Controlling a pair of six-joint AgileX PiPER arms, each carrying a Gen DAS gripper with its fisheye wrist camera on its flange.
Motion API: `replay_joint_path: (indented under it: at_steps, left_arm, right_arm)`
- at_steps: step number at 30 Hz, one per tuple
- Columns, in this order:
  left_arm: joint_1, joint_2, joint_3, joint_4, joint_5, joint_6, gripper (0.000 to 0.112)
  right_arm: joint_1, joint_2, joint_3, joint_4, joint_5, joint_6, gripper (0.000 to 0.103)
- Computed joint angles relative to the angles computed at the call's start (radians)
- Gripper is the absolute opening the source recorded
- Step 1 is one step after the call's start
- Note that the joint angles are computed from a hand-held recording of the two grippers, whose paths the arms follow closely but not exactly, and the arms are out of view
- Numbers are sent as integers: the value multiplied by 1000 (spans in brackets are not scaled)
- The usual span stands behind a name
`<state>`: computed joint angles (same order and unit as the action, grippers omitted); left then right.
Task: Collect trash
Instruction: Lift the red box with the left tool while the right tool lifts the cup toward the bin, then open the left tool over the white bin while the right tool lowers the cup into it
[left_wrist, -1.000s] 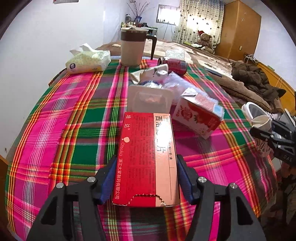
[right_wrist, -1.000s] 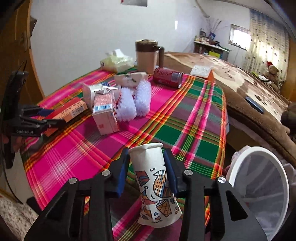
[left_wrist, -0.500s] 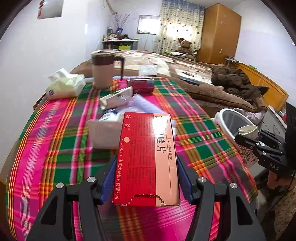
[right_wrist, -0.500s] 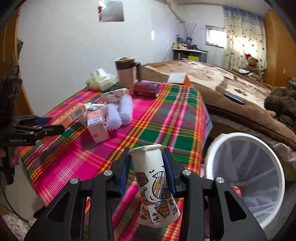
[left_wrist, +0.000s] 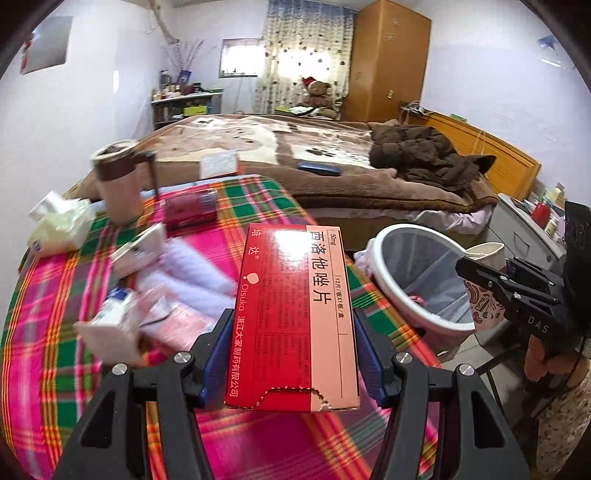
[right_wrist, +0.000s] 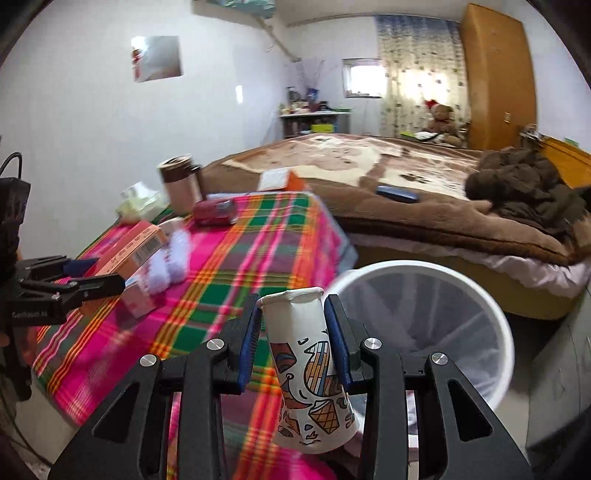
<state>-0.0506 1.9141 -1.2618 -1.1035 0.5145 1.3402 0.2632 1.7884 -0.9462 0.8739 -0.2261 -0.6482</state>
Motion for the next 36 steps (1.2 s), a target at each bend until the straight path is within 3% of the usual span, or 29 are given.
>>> replay_joint_path:
  at_steps: [10,21,28,36]
  left_arm:
    - [-150,46,-102,57,-5,-82,63]
    - [-258,164,-277,154,65,-227,63]
    - [-320,246,-393,236,91,-326,63]
    - [-346,325,-489,285,138,-407,63]
  right_arm:
    - [-78,3,3,58,-26,-3,37]
    - [-161,38,-8,95,-1,-7,38]
    - [-200,73,-39,209,26,-115,40]
    - [-235,109,-70,402,34,-296,52]
